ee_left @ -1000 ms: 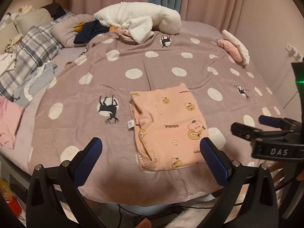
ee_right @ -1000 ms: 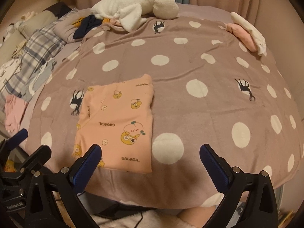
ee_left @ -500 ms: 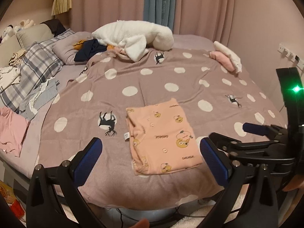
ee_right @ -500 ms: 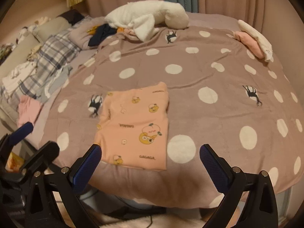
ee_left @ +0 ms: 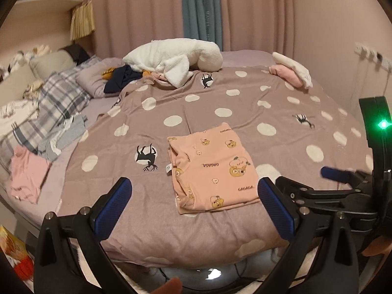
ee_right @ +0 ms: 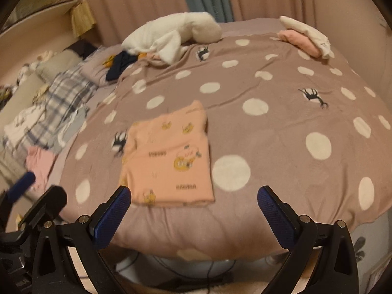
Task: Fold small clothes
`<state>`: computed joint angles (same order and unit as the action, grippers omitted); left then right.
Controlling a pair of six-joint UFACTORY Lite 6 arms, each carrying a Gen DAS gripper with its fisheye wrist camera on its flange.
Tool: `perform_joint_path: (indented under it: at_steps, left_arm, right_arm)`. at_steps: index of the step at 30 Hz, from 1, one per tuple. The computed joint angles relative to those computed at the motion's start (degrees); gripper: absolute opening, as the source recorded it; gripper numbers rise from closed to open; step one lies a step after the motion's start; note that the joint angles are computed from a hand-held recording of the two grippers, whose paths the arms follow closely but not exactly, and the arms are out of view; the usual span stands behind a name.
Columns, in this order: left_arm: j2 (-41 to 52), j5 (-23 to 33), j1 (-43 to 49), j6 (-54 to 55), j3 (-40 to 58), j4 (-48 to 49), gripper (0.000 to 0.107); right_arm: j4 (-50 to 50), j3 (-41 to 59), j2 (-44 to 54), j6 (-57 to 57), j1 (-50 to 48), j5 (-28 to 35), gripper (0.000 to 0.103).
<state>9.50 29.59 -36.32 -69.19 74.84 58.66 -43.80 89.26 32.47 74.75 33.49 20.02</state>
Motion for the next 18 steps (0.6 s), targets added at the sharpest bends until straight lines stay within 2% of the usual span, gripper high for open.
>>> perform_joint_path:
  at_steps: [4,7,9,12,15,18]
  left_arm:
    - [1.61,1.5,-0.42,-1.56,0.82,-0.1,0.103]
    - [1.76,-1.71,0.67,1.92,0.63,-5.65,0.103]
    - [1.87,-1.55,0.28,1.04,0.5,-5.15,0.103]
    - [1.79,0.8,-1.16,-3.61,0.25,-0.94,0.103]
    - [1.33,-0.44,-1.08,-0.89,0.3,-4.1,0.103]
    - [0.72,-0.97,-1.16,-2.17,-0.32,-3.09,0.103]
  right_arm:
    - [-13.61,-3.88,-2.21,13.18,2.17,5.14,0.102]
    - [-17.54,-7.52,-4.78,17.94,1.72,3.82,0.102]
    - [-20.91,-9.68,-6.45,21.82,1.47,3.66,0.102]
    - [-21.83,-11.16,-7.79,22.84,1.95,4.68,0.102]
    - [-23.21,-12.23,-8.66,24.41,3.35,7.26,0.102]
    - [-23.99,-13.12,-9.46,25.38,3.62,7.06,0.102]
